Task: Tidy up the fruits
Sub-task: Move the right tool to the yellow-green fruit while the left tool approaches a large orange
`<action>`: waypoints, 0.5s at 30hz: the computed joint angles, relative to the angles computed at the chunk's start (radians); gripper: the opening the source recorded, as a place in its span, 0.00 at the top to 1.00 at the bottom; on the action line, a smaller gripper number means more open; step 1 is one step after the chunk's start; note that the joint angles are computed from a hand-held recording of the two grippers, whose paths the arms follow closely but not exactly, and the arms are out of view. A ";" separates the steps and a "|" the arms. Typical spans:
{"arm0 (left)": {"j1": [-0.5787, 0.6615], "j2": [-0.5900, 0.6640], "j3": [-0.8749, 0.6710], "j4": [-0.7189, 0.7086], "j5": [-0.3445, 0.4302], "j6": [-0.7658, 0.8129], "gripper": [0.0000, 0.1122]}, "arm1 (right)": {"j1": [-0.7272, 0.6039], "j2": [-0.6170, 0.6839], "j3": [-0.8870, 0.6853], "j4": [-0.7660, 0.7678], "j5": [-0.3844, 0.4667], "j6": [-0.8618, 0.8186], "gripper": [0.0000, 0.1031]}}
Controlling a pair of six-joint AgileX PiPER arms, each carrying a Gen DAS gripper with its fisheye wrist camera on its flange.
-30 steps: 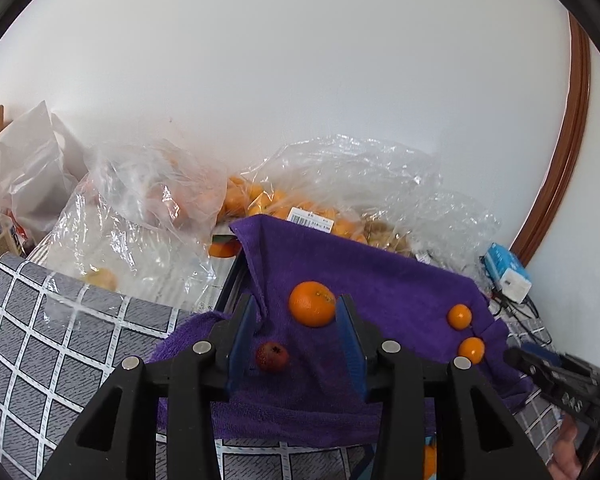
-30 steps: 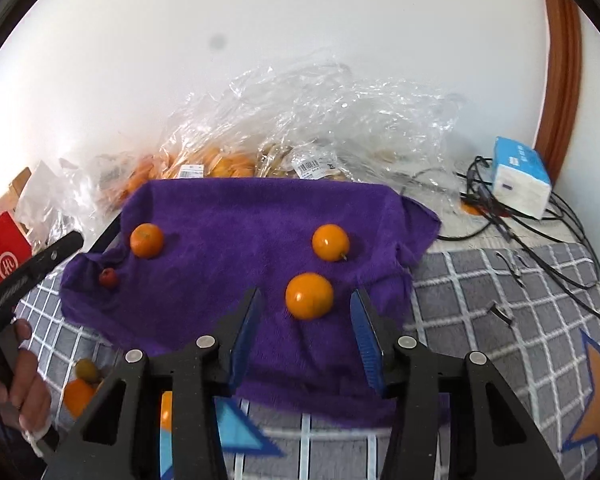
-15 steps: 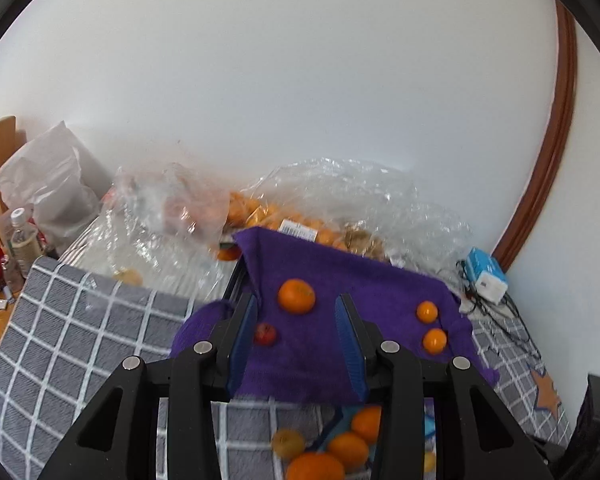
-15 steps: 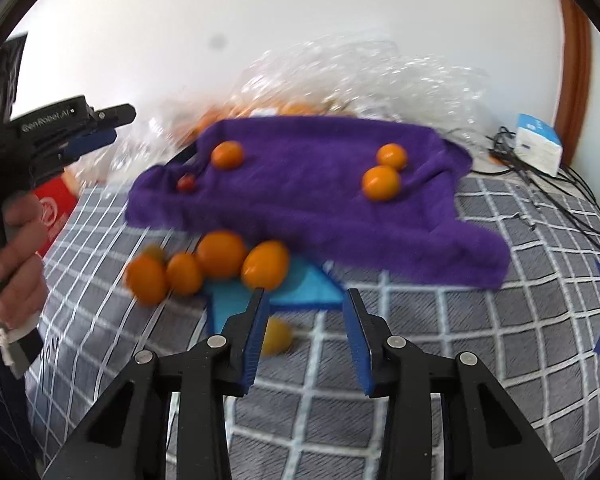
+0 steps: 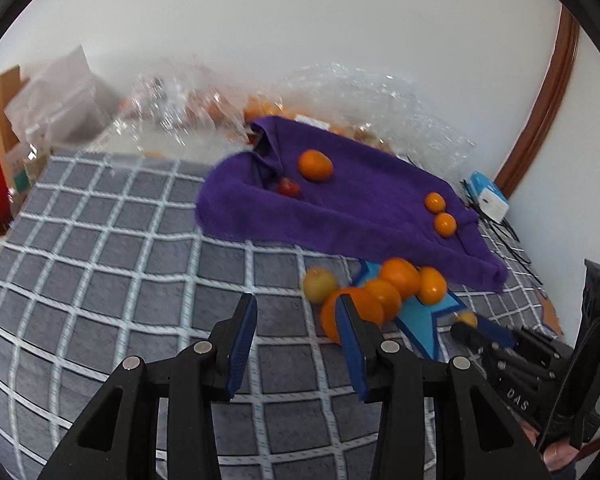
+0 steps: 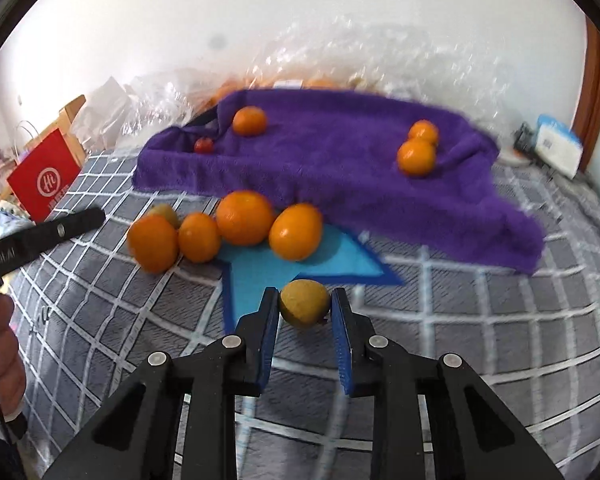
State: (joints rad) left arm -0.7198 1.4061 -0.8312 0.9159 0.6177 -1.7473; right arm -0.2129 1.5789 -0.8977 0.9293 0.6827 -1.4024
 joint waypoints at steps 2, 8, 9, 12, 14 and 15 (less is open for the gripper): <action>0.008 0.004 0.004 -0.014 -0.060 0.006 0.66 | -0.020 0.000 -0.018 0.010 -0.009 -0.008 0.75; 0.007 0.087 -0.047 0.021 -0.134 -0.016 0.62 | -0.073 0.074 -0.091 0.014 -0.006 0.030 0.75; 0.011 0.109 -0.063 0.001 -0.134 0.002 0.62 | -0.073 0.088 -0.093 0.018 -0.017 0.039 0.75; -0.002 0.135 -0.067 0.060 -0.119 -0.055 0.61 | -0.077 0.126 -0.126 -0.016 -0.001 0.096 0.75; -0.008 0.138 -0.048 0.125 -0.126 -0.120 0.59 | -0.086 0.131 -0.127 0.007 0.009 0.087 0.75; -0.006 0.139 -0.042 0.129 -0.131 -0.128 0.59 | -0.087 0.138 -0.132 0.002 0.008 0.099 0.74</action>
State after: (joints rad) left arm -0.7254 1.5453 -0.8735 1.0445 0.4868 -1.8749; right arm -0.3000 1.7165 -1.0300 0.9315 0.6904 -1.3030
